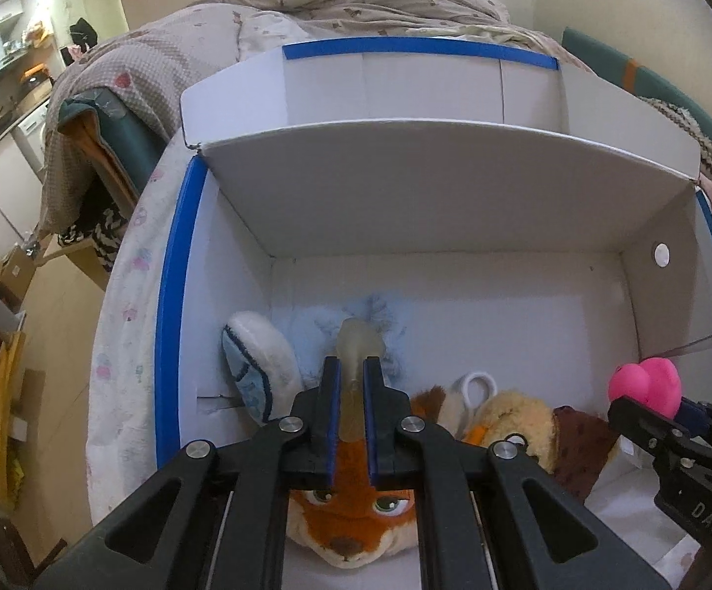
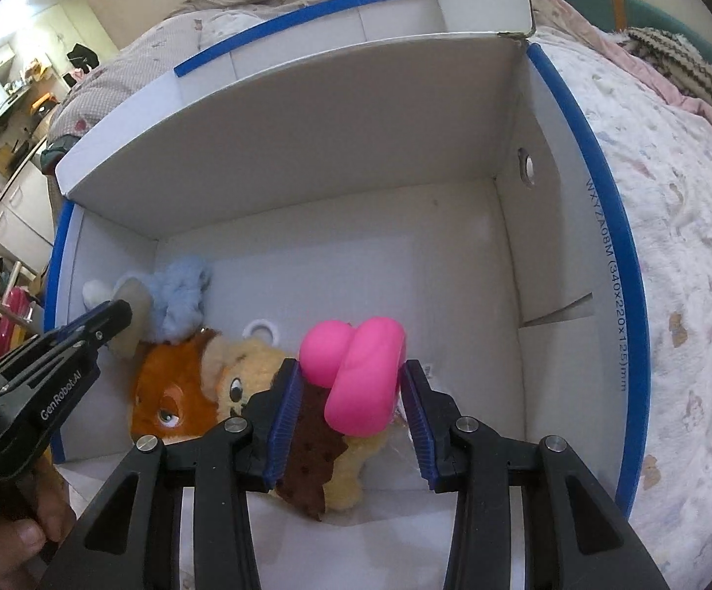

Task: Organize soft objects
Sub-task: 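Carry the pink toy into the box with the right tool and open it, then withdraw both tools from the box toward the remaining toys on the bed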

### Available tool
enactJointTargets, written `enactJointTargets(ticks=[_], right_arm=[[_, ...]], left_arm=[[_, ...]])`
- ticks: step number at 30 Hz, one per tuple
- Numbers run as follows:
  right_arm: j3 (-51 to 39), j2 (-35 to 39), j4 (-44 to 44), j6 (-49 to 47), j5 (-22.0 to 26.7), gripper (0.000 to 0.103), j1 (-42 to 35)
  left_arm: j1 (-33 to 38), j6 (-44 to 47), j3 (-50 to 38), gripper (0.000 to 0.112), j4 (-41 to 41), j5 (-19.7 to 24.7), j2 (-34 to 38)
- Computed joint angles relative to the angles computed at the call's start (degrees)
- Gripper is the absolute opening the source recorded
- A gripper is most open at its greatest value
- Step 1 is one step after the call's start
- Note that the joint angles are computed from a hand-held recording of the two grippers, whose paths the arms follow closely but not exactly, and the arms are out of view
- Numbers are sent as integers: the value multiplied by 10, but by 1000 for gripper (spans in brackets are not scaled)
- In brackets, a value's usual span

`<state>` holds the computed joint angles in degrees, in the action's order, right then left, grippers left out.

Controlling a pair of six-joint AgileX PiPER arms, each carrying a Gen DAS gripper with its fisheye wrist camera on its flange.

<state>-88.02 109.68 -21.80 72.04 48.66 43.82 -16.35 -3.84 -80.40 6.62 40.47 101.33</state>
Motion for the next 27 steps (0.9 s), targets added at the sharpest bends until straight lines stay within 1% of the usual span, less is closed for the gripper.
enactJointTargets(ticks=[3,7,8,9,10,12,13,14,15,17,19,21,23,27], right_arm=[[7,-8,-16,21,-6,43,1],[32,-30,-48,61,-26,44,3],[39,-35,-46,64,-37,49,1],[44,-39,-45,68,-44,57,-1],[54,-46,-46,75,-59,61,-3],[77,-61,-46,81,-97,76,-7],[80,-65,-55,88,-102,80,-5],[79,-67,-68,98,-95,87,0],[76,-66,-76,104,-91,91,2],[80,-70,-79,110,-95,95,2],[82,-72,-81,117,-92,95,2],[91,-77,-79,121,-105,95,0],[105,-86,-82,131,-121,95,-1],[121,-99,-95,160,-116,95,6]], left_arm=[[-2,-2,2,8,6,2,-2],[-7,-33,14,11,37,-2,-15],[-8,-29,17,15,35,-1,-18],[-8,-27,18,20,35,0,-21],[-8,-27,20,23,36,2,-24],[-5,-27,23,41,34,0,-31],[-4,-29,28,46,33,-4,-37],[-3,-30,35,51,32,-10,-46],[-2,-30,41,53,32,-16,-54],[-2,-28,45,54,34,-15,-63],[0,-21,48,55,30,-11,-72],[3,-17,54,60,25,-10,-83],[7,-23,64,63,25,-12,-96],[20,-1,81,64,-2,-11,-120]])
